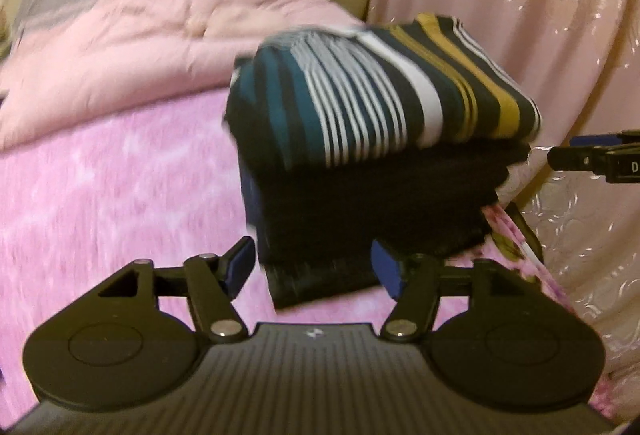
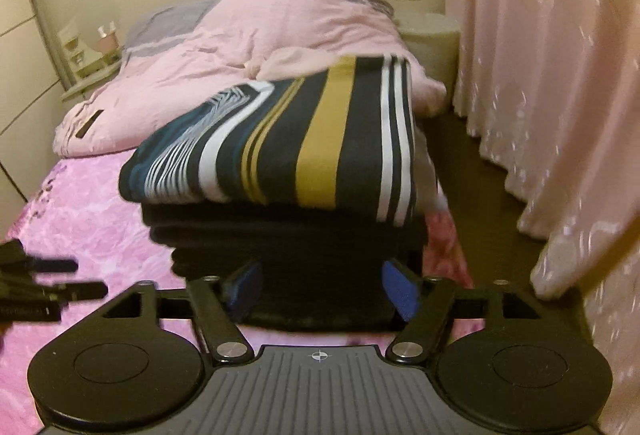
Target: Fold clothes
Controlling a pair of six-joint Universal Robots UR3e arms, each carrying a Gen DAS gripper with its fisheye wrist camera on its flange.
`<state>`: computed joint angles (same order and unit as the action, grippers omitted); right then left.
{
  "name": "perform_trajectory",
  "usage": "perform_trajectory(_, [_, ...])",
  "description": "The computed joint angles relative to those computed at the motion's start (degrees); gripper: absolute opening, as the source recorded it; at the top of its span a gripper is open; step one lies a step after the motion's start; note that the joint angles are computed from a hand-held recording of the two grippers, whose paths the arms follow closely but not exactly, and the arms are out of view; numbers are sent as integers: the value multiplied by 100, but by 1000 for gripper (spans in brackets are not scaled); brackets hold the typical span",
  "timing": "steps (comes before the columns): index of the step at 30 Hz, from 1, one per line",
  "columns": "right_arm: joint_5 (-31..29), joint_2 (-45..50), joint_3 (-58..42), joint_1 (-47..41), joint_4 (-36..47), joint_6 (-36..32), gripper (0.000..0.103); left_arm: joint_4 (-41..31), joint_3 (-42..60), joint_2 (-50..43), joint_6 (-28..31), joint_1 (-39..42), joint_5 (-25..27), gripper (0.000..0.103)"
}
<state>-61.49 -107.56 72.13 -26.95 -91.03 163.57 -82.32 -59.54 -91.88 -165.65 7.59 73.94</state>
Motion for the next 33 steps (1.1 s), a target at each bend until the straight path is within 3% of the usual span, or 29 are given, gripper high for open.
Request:
perform_trajectory(2, [91, -268, 127, -120, 330, 55, 88, -394, -84, 256, -436, 30, 57, 72])
perform_trajectory(6, [-49, -395, 41, -99, 967, 30, 89, -632, -444, 836, -1442, 65, 241, 100])
perform_trajectory(11, [-162, -543, -440, -167, 1633, 29, 89, -811, -654, 1400, -1371, 20, 542, 101])
perform_trajectory(15, [-201, -926, -836, -236, 1988, 196, 100, -1060, -747, 1822, -942, 455, 90, 101])
perform_trajectory(17, [-395, -1055, -1055, -64, 2012, 492, 100, -1249, -745, 1982, -563, 675, -232, 101])
perform_trajectory(23, [-1781, -707, -1895, 1747, 1789, 2126, 101, -2150, -228, 2319, 991, 1226, -763, 99])
perform_trajectory(30, [-4027, 9, -2750, 4397, 1689, 4049, 101, -3944, 696, 2813, 2287, 2755, -1718, 100])
perform_trajectory(33, [-4538, 201, -3084, 5064, 2045, 4571, 101, -4499, 1011, 2907, 2592, 3024, -1705, 100])
